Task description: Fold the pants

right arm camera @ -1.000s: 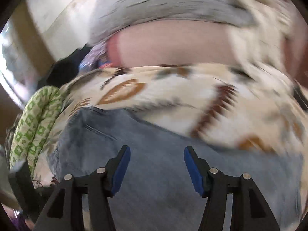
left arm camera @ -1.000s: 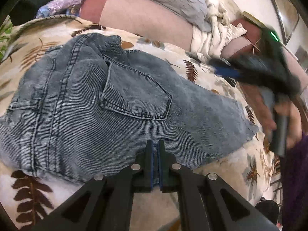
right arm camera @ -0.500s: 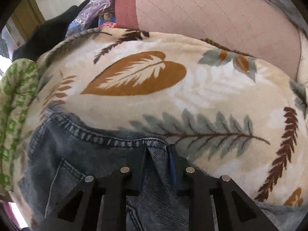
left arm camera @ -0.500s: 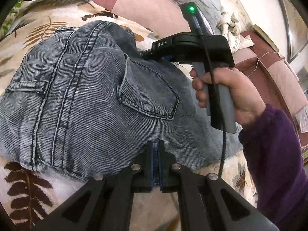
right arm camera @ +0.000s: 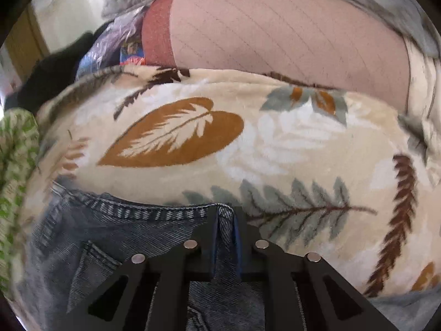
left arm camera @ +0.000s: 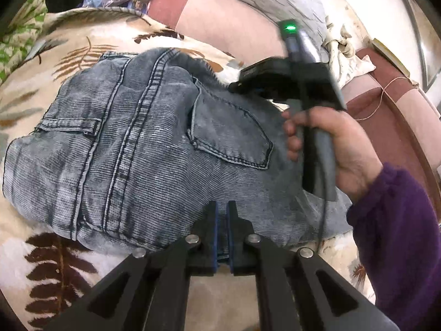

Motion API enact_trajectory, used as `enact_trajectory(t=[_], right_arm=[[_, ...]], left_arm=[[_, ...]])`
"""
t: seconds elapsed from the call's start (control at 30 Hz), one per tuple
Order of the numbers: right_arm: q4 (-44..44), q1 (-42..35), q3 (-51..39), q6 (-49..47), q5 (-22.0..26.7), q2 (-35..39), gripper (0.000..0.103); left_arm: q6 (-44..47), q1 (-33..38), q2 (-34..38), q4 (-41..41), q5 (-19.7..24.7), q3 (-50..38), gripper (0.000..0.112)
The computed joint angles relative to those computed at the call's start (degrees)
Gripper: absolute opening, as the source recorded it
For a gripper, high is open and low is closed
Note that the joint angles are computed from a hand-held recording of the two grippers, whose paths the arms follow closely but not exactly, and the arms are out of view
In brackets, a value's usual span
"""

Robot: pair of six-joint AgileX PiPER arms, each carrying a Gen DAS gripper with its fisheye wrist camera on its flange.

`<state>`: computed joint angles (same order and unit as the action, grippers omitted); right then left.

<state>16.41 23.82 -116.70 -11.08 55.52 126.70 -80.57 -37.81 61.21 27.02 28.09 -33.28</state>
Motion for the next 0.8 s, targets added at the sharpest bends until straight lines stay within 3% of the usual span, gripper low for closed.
enact_trajectory(t=[0.1, 0.23, 0.3, 0.33, 0.4, 0.43, 0.5, 0.57, 0.73, 0.8], right_arm=[[8.49, -2.93, 8.08, -3.7, -1.81, -6.16, 0.014], [18.14, -9.06, 25.37, -15.31, -5.7, -19.74, 0.014], [22.52, -14.38, 32.8, -20.9, -4.91, -25.98, 0.022], [24.66, -17.68, 36.4, -23.77, -4.16, -28.95, 0.032], [27.96, -25.12, 43.96, -29.22, -3.59, -35.36, 0.051], [29.88, -28.88, 47.14, -31.99, -3.22, -37.85, 0.06], [34.8, -39.57, 51.71, -38.92, 1.51, -41.43, 0.061], [38.06, -49.71, 53.57, -42.9, 4.89, -42.32, 0.061], [41.12, -69.15, 48.62, -40.13, 10.13, -34.88, 0.061], [42.13, -72.17, 46.08, -38.04, 11.59, -30.12, 0.063]], left_arm=[[-0.12, -0.45, 0.15, 0.54, 0.77, -0.4, 0.005], [-3.56, -2.38, 1.7, 4.53, 2.22, -1.57, 0.005], [-5.65, -3.54, 3.49, 6.76, 3.13, -3.34, 0.005], [-6.4, -4.04, 4.25, 7.77, 3.63, -4.31, 0.007], [-10.71, -8.06, 4.98, 11.81, 7.0, -6.27, 0.016], [-13.35, -10.69, 5.36, 14.64, 9.42, -7.07, 0.027], [-17.77, -16.42, 7.05, 19.38, 15.86, -8.99, 0.038], [-16.72, -18.08, 9.26, 19.49, 19.04, -10.91, 0.039], [-12.84, -11.55, 8.84, 16.22, 15.42, -8.4, 0.039], [-10.27, -11.57, 8.88, 14.88, 18.22, -9.09, 0.023]])
